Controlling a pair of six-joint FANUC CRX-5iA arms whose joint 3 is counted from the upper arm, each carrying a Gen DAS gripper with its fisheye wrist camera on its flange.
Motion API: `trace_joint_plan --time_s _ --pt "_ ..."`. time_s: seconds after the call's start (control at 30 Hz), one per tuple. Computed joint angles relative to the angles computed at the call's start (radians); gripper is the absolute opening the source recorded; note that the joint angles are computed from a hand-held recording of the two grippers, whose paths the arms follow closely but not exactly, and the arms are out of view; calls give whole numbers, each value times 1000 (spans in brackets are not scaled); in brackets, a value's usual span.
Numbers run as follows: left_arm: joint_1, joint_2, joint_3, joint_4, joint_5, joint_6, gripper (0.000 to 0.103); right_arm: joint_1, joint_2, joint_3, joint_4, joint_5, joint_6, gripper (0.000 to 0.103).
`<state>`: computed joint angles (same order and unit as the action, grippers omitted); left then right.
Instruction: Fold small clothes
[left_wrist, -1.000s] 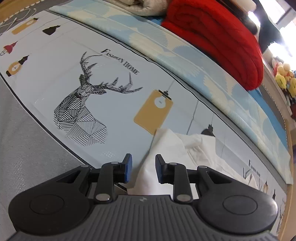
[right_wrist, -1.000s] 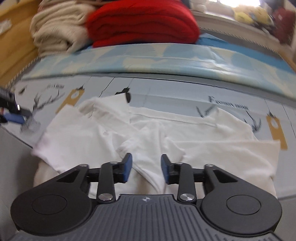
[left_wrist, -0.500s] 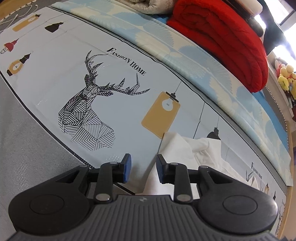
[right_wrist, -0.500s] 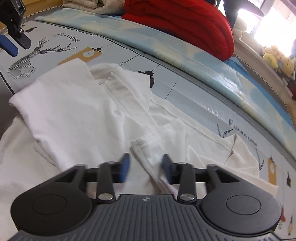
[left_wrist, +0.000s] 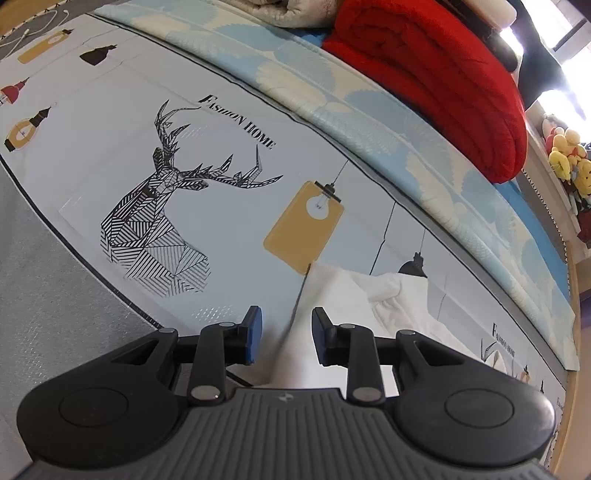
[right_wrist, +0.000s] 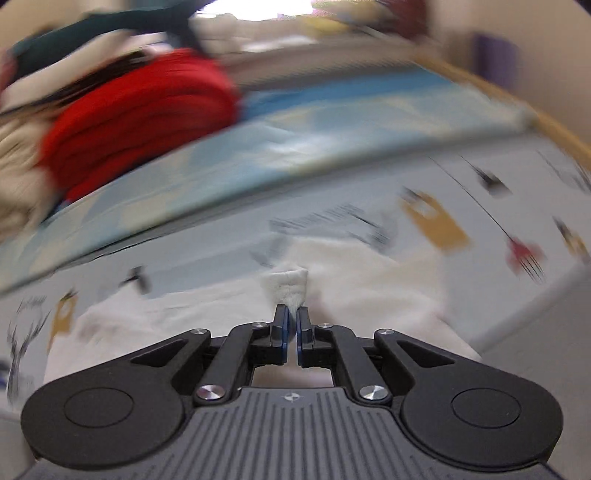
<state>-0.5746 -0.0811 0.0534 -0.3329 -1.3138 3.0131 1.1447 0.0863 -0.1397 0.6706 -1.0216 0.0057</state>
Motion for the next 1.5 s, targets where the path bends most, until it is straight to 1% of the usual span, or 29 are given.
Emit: trace_joint_plan --time_s 0.1,0.2,0.23,0.3,0.37,0.4,0.43,0.5,0.57,0.6,0.7,0.77,0.8,0.83,0.87,0.9,0.97,1.0,1.03,1.1,1.17,1.2,1.23,1.27,1.33,1.37,1.4,1.47,1.5 --pt "-6 10 13 -5 -1 -2 33 -17 -23 -12 -92 -69 -1 4" --pt "-9 23 22 -1 0 -10 33 -46 -37 -10 -224 -66 37 4" --pt "-10 28 26 1 0 -13 33 -54 -46 -19 -245 -61 17 6" --pt "-15 38 34 -1 -2 -16 37 -60 -54 -33 -239 -72 -42 7" --pt "-18 46 38 -2 -4 -23 37 -64 -73 -61 -216 -35 -79 11" --pt "-19 48 37 0 -4 -27 37 -66 -74 -66 -208 -16 -77 19" --pt "-18 51 36 4 -3 -32 38 -67 -73 -64 -206 -15 -61 25" --pt "-11 56 27 23 7 -52 45 -70 -60 -55 -201 -21 -41 40" --pt "-1 57 11 53 27 -77 48 -81 -51 -45 -232 -14 -11 48" --pt "3 56 2 66 39 -86 49 -93 -48 -39 -252 -5 6 49" --pt "13 53 -24 98 64 -117 50 -114 -40 -36 -285 13 41 49" --pt "17 53 -35 111 68 -133 50 -119 -34 -34 -286 17 57 49" --pt "18 53 -40 115 68 -138 50 -118 -33 -30 -285 13 64 47" --pt "19 51 -43 117 66 -141 50 -112 -36 -35 -270 12 56 42" --pt "20 49 -46 116 64 -142 50 -103 -40 -44 -241 5 31 23" --pt "20 47 -48 115 62 -143 50 -93 -47 -55 -205 -3 -6 9" --pt "20 46 -47 110 56 -142 50 -73 -81 -97 -121 3 -122 8" --pt "19 46 -45 108 53 -144 50 -67 -97 -111 -100 6 -167 8" --pt "19 46 -45 106 52 -148 50 -64 -104 -110 -103 -3 -182 8" --pt "18 48 -42 105 48 -152 50 -77 -95 -75 -183 -50 -157 9" --pt "20 49 -41 107 47 -156 50 -96 -72 -34 -270 -142 -177 10" --pt "20 51 -39 108 48 -159 50 -102 -69 -28 -283 -168 -196 14" --pt "21 52 -40 110 50 -164 50 -103 -77 -39 -272 -161 -216 14" --pt "22 52 -40 113 54 -169 50 -102 -90 -59 -242 -133 -235 14" --pt "22 58 -38 118 58 -173 50 -96 -110 -102 -148 -52 -246 14" --pt "23 60 -40 123 62 -179 50 -102 -115 -123 -109 7 -224 19" --pt "23 63 -41 129 67 -185 50 -114 -112 -131 -98 62 -175 34" --pt "26 66 -47 145 77 -202 50 -133 -86 -121 -110 113 -62 51" --pt "26 68 -49 148 78 -208 50 -139 -69 -111 -127 122 -13 52"
